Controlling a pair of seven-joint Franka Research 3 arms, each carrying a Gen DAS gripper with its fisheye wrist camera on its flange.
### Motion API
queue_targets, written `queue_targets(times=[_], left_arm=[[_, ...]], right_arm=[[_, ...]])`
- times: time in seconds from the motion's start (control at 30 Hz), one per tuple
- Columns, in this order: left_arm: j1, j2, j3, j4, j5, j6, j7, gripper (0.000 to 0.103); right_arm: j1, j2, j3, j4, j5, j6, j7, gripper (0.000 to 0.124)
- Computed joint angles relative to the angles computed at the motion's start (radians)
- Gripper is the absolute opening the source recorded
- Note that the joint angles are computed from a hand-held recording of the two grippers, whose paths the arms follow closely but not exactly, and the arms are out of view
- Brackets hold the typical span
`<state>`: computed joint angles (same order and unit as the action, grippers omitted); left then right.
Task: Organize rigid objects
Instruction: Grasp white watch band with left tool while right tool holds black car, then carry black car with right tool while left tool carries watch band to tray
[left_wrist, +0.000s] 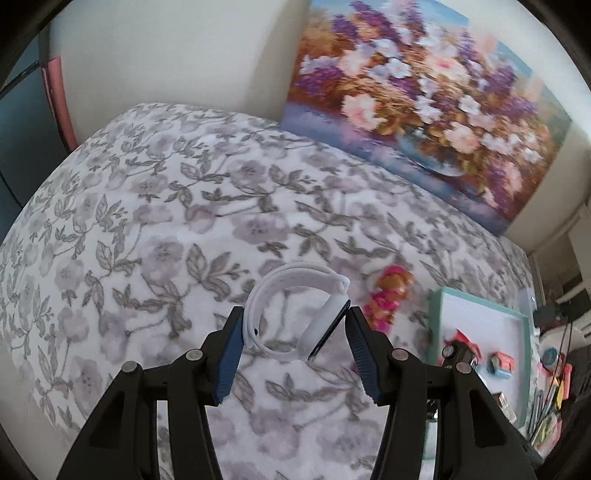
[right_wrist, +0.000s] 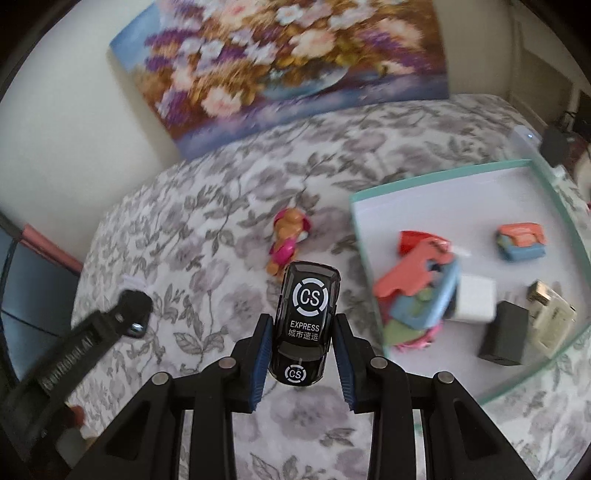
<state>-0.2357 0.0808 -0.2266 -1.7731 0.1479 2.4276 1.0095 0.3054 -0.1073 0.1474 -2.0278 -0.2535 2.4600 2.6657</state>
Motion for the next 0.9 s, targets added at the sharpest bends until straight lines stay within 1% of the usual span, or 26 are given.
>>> queue_targets(times=[0.13, 0.3, 0.7, 0.83, 0.9], left_arm=[[-0.020, -0.021, -0.014, -0.019, 0.012, -0.001, -0.008, 0.057], [-0.048, -0.029, -0.030, -0.024, 0.026, -0.001, -0.007, 0.057], [-0.135, 0.048, -0.071, 0.073, 0.057, -0.071, 0.026, 0.057], [-0.166, 0.076, -0.083, 0.095, 0.061, -0.075, 0.050, 0.057], [-0.181, 0.096, -0.089, 0.112, 0.058, -0.080, 0.063, 0.057]], right_arm=[[-0.018, -0.079, 0.006, -0.068, -0.007, -0.006, 0.032, 0.035], [-0.065, -0.153, 0.020, -0.129, -0.023, -0.018, 0.058, 0.035], [-0.171, -0.282, 0.009, -0.277, 0.054, 0.002, 0.022, 0.035], [-0.231, -0.329, 0.026, -0.318, 0.025, -0.033, 0.052, 0.035], [-0.251, -0.350, 0.024, -0.339, 0.020, -0.040, 0.056, 0.035]])
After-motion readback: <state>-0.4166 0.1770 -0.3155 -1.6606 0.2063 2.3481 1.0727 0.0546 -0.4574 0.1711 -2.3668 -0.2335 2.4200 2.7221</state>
